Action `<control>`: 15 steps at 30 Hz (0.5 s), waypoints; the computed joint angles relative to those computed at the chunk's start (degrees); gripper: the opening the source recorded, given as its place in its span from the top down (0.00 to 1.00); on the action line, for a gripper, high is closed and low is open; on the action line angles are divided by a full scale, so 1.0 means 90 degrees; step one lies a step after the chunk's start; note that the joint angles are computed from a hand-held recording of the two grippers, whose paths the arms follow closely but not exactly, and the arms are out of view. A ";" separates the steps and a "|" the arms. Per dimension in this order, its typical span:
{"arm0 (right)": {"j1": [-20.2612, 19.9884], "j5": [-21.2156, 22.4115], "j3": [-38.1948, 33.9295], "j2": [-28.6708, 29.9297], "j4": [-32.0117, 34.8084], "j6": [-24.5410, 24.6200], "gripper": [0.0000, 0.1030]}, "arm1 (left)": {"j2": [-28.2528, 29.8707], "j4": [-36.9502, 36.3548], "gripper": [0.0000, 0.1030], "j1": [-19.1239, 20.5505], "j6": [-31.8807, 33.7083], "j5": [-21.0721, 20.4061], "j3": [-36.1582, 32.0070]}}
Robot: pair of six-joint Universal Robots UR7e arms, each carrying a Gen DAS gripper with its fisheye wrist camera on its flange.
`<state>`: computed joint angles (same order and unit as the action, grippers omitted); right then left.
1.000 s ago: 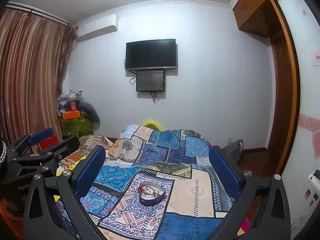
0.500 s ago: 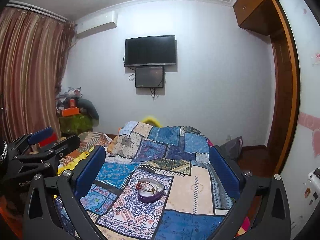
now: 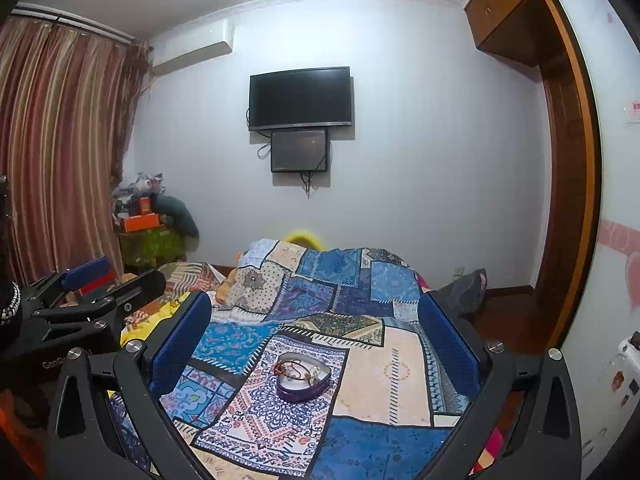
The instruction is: Organize jewelry
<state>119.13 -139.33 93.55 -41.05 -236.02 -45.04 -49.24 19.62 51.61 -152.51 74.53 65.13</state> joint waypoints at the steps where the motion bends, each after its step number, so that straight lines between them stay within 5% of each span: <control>1: -0.0004 0.0003 0.0014 -0.0014 0.0013 0.0023 0.01 | 0.0006 0.0003 0.06 -0.0002 0.0005 -0.0007 -0.0004; 15: -0.0020 -0.0046 0.0052 -0.0064 0.0059 0.0137 0.01 | -0.0027 -0.0088 0.06 0.0025 0.0108 0.0093 0.0081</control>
